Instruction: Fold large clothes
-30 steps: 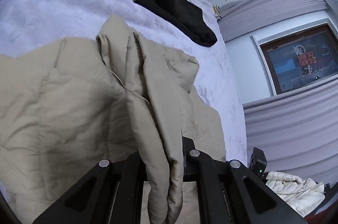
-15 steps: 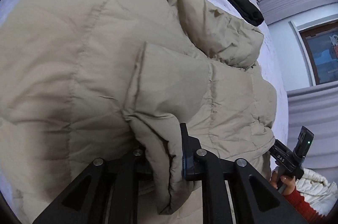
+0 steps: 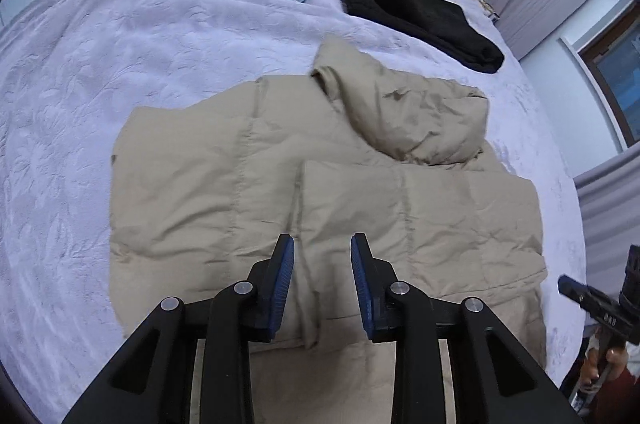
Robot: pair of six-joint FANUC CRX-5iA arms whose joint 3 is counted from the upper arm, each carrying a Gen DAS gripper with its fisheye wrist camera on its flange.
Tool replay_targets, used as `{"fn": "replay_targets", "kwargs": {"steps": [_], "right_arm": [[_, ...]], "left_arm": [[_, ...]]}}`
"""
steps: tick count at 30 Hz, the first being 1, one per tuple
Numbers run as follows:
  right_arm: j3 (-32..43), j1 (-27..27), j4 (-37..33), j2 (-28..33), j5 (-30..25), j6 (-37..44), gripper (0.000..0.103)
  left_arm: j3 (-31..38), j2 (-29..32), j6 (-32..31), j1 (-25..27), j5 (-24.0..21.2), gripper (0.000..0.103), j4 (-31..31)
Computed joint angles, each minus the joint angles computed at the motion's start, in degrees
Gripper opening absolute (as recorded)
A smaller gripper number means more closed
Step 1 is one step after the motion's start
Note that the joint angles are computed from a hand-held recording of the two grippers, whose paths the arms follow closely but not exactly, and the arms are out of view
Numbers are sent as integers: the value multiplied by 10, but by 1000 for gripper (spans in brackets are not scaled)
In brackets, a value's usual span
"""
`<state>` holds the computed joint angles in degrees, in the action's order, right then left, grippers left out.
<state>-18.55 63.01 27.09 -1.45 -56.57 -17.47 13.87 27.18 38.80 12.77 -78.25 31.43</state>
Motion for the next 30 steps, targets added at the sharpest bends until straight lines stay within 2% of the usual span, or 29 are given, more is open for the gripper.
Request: {"fn": "replay_targets", "kwargs": {"steps": [1, 3, 5, 6, 8, 11, 15, 17, 21, 25, 30], "right_arm": [[-4, -7, 17, -4, -12, -11, 27], [-17, -31, 45, -8, -17, -34, 24], [-30, -67, 54, -9, 17, -34, 23], [-33, -83, 56, -5, 37, -27, 23], [-14, -112, 38, 24, 43, 30, 23], [9, -141, 3, 71, 28, 84, 18], [-47, -154, 38, 71, 82, 3, 16], [-52, -152, 52, 72, 82, -21, 16], [-12, -132, 28, 76, 5, 13, 21], [-2, -81, 44, 61, -71, -10, 21], [18, -29, 27, 67, -145, -19, 23]], "left_arm": [[-10, -6, 7, -11, 9, 31, 1], [-29, -22, 26, -31, 43, 31, -26], [-56, -40, 47, -53, 108, 31, -65], [-73, -45, 51, -62, 147, 31, -79], [-85, -40, 57, -72, 185, 31, -96], [-86, -19, 38, -76, 195, 31, -76], [-91, -18, 19, -86, 213, 31, -77], [-87, -21, 20, -84, 205, 31, -82], [-85, -37, 17, -65, 182, 31, -83], [-101, -56, -12, -37, 156, 31, -67], [-128, -72, -30, -29, 177, 31, -92]]}}
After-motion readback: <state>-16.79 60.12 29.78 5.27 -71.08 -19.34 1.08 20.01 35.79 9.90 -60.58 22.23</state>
